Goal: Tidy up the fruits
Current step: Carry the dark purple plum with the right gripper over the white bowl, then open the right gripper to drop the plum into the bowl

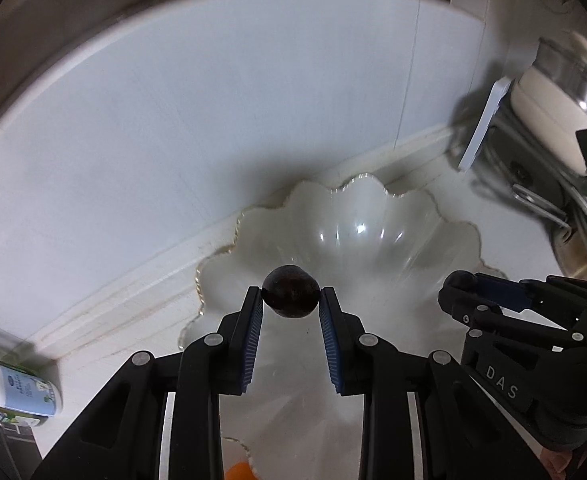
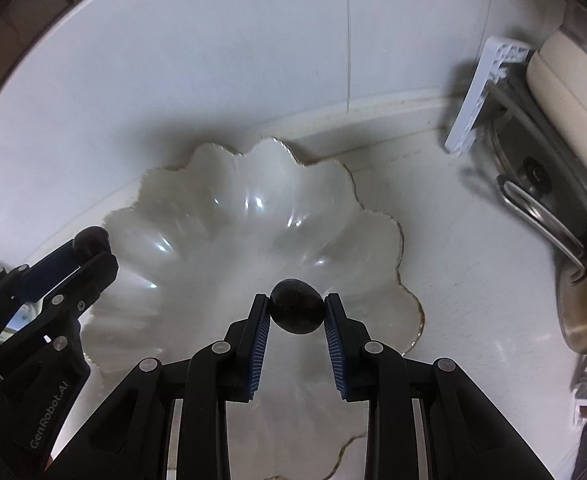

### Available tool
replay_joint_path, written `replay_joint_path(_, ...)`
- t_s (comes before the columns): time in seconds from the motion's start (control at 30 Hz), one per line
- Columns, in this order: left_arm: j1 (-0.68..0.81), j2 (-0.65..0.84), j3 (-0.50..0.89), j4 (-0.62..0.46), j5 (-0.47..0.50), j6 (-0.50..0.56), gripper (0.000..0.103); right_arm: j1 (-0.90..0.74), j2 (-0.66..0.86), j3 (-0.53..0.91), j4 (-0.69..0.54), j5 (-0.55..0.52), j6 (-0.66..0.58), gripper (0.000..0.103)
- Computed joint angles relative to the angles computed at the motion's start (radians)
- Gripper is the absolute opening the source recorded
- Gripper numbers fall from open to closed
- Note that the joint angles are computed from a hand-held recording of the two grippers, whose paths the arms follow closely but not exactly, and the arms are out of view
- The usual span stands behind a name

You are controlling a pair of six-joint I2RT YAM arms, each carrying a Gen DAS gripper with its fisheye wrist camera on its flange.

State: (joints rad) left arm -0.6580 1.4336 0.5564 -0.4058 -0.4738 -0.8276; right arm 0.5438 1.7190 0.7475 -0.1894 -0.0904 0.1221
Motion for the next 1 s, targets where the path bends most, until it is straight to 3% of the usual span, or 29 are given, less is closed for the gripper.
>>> replay_joint_path(0.5,0.07,0.22,-0.021,0.195,0.104,0.085,0.03,0.007,0.162,0.055,0.025,-0.011,-0.01,0.03)
replay_joint_path(0.8,0.067,0.244,-0.033,0.217,0.11,0.091,0.03,0.009,0.184,0.078,0.005,-0.008,-0.018,0.03)
replay_joint_path(0.87,0.069,0.24,-0.039,0.22,0.112,0.091,0.039,0.011,0.19,0.085,0.002,-0.001,-0.017,0.03)
replay_joint_path(1.0,0.067,0.225,-0.044,0.213,0.1,0.077,0.045,0.009,0.194,0.087,0.003,-0.005,-0.02,0.033)
